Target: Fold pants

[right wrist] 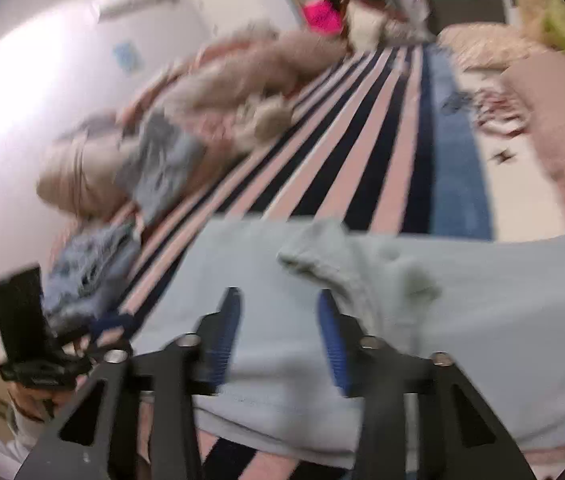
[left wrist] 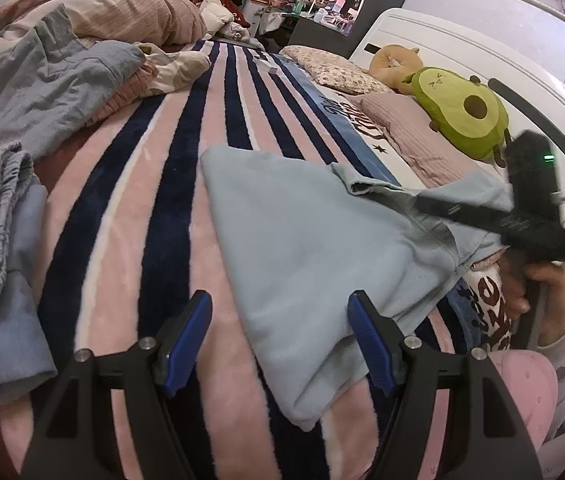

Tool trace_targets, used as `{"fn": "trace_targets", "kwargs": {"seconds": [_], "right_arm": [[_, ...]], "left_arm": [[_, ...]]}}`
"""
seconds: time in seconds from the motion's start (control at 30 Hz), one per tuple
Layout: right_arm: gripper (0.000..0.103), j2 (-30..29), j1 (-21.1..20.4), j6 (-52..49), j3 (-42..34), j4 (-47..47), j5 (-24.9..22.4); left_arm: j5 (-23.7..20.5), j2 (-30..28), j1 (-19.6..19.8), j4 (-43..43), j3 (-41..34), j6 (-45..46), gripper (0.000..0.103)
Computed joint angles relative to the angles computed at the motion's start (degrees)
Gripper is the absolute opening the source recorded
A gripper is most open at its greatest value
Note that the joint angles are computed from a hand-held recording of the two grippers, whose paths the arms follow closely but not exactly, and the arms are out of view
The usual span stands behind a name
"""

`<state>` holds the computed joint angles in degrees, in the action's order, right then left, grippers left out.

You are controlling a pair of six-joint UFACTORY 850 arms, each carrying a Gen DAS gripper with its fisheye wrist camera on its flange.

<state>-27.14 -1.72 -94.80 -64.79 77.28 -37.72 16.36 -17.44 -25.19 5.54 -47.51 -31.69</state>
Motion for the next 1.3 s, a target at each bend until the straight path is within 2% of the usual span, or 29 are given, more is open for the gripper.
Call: {"fn": "trace_targets", "kwargs": {"seconds": [0.1, 0.17, 0.23, 0.3, 0.33, 0.4, 0.43, 0.47, 0.5, 0.53, 0.6, 0.63, 0.67, 0.7, 0.73, 0.77, 0.83, 0.9, 0.93, 0.97, 1.0, 1.07, 1.1, 1.17, 1.3], "right_arm": [[0.026, -3.14, 1.02, 0.53, -2.19, 1.29, 3.65], [0.018, -3.98, 0.06, -1.59, -2.90, 7.36, 5.34], [0.015, -3.69, -0.61, -6.61, -2.64, 14.39, 8.91], [0.013, -3.35, -1.07, -7.24, -2.56, 16.24, 11.59], [0.013, -3.29, -1.40, -5.41, -2.73, 14.52, 11.73], [0.016, -2.52, -2.97, -3.69, -1.97, 13.02, 8.67], [0.026, -1.84, -3.63, -3.32, -1.09, 13.01, 7.98], [0.057, -1.52, -3.80, -2.19, -0.68, 12.31, 8.54], [0.068, -1.57, -3.80, -0.80, -0.48, 10.83, 8.49], [0.071, -1.99, -4.01, 1.13, -0.55, 7.89, 6.97], [0.062, -3.10, -4.17, 2.63, -0.55, 4.92, 2.74], [0.049, -3.29, -4.33, 2.85, -0.21, 4.04, 0.79], [0.043, -3.19, -3.81, 1.50, 0.61, 4.90, 1.24], [0.036, -2.29, -3.06, -2.25, 2.04, 7.60, 4.08], [0.023, -1.48, -2.41, -6.15, 3.09, 10.42, 6.96], [0.022, -0.98, -2.45, -7.65, 3.60, 12.17, 7.44], [0.021, -0.23, -4.00, -6.18, 3.86, 13.47, 5.36], [0.020, 1.21, -4.81, -9.22, 4.46, 16.86, 7.47], [0.020, 1.39, -5.08, -8.67, 4.25, 15.98, 8.59], [0.025, 0.46, -5.23, -5.72, 3.38, 12.69, 9.07], [0.027, -0.30, -5.30, -1.75, 2.62, 8.71, 8.99], [0.032, -0.51, -6.10, -1.00, 2.72, 7.44, 7.49], [0.035, 0.36, -7.15, -2.95, 3.52, 9.02, 6.55], [0.051, 3.30, -9.91, -9.32, 5.86, 16.96, 5.41], [0.057, 8.77, -14.85, -22.27, 9.36, 33.50, 9.93]], "left_arm": [[-0.45, -0.25, -0.02, 0.95, -0.40, -0.46, 0.067], [-0.67, -0.46, 0.07, 1.28, -0.59, -0.61, 0.067], [-0.51, -0.59, 0.20, 1.91, -0.63, -1.30, 0.067], [-0.48, -0.71, 0.27, 2.16, -0.67, -1.59, 0.067], [-0.63, -0.79, 0.28, 2.05, -0.74, -1.39, 0.067], [-0.60, -0.78, 0.23, 1.77, -0.68, -1.14, 0.067], [-0.52, -0.73, 0.24, 1.81, -0.61, -1.28, 0.067], [-0.51, -0.72, 0.24, 1.59, -0.61, -1.14, 0.067], [-0.52, -0.68, 0.15, 1.00, -0.58, -0.76, 0.067], [-0.44, -0.64, 0.09, 0.86, -0.51, -0.77, 0.067], [-0.66, -0.60, -0.06, 0.46, -0.58, -0.53, 0.067], [-0.91, -0.54, -0.24, -0.40, -0.63, 0.30, 0.067], [-1.10, -0.43, -0.45, -1.18, -0.65, 1.10, 0.067], [-1.19, -0.32, -0.65, -1.57, -0.65, 1.50, 0.067], [-1.18, -0.17, -0.92, -2.04, -0.60, 2.03, 0.067], [-1.30, -0.09, -1.08, -2.39, -0.68, 2.48, 0.067], [-1.72, 0.07, -1.54, -3.98, -0.87, 4.43, 0.067], [-1.84, 0.15, -1.73, -4.00, -1.05, 4.69, 0.067], [-1.80, 0.13, -1.74, -3.19, -1.17, 3.94, 0.067], [-1.82, 0.02, -1.87, -3.34, -1.39, 4.04, 0.067], [-1.97, -0.11, -2.10, -4.62, -1.63, 5.25, 0.067], [-2.52, -0.43, -2.45, -6.43, -2.27, 7.21, 0.067], [-2.77, -0.45, -2.59, -7.20, -2.43, 8.01, 0.067], [-3.17, -0.44, -2.66, -7.94, -2.65, 8.81, 0.067], [-3.36, -0.15, -2.86, -14.69, -2.98, 14.95, 0.067]]}}
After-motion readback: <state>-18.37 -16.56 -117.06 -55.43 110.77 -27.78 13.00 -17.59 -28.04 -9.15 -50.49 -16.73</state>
